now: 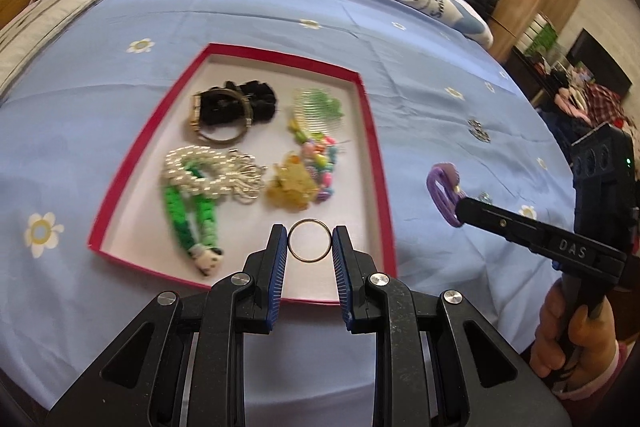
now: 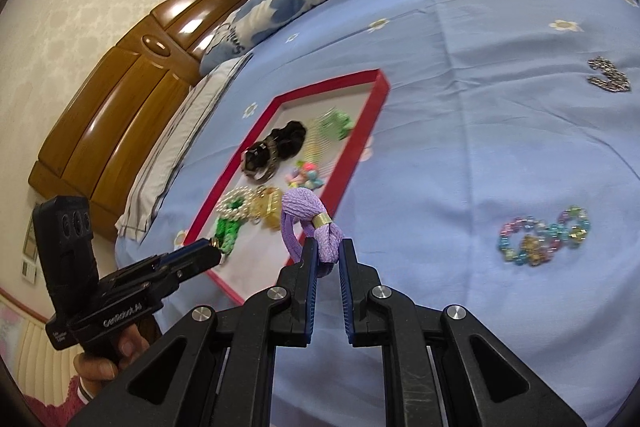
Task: Organize jewelry
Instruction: 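Carry the gold ring and purple bow hair tie with both grippers over the tray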
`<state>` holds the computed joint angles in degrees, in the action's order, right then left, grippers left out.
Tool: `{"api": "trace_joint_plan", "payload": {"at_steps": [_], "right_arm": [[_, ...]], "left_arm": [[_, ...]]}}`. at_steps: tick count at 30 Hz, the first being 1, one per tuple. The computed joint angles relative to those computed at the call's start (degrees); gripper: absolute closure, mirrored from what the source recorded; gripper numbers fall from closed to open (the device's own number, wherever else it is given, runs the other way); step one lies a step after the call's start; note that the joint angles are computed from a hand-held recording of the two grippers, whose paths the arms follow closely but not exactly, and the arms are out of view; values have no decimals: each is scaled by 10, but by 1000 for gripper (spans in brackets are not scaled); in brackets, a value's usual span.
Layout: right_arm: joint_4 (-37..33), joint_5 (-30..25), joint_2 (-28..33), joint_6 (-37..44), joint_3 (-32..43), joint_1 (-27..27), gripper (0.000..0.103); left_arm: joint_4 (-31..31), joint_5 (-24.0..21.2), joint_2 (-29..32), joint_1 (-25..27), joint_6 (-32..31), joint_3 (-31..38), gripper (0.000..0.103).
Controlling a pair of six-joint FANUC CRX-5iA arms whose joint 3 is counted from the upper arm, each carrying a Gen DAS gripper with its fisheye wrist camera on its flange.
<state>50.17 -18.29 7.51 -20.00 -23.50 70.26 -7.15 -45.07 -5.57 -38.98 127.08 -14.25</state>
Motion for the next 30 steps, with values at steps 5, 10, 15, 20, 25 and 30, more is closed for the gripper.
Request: {"api": "trace_joint_plan", "payload": {"at_steps": [5,10,15,20,25,30], "right_arm": [[-44,-1,19,54,32,8,93],[-112,-11,43,132,76,18,93],[-176,-26,66,205,118,24,93],[-232,-43,88,269,157,27,93],[-306,-77,114,357,210,25,92],[-366,-131,147,438,275,20,92]], "left_arm": [[-9,-7,-8,8,15,-6,82],[-12,-8,-18,16,19,-13,82],[-13,-9,-25,26,18,-19,82],[-11,-14,-30,40,18,-27,82],[-10,-25,-24,53,14,-26,82],[-1,-28,-15,66,1,-26,82]]}}
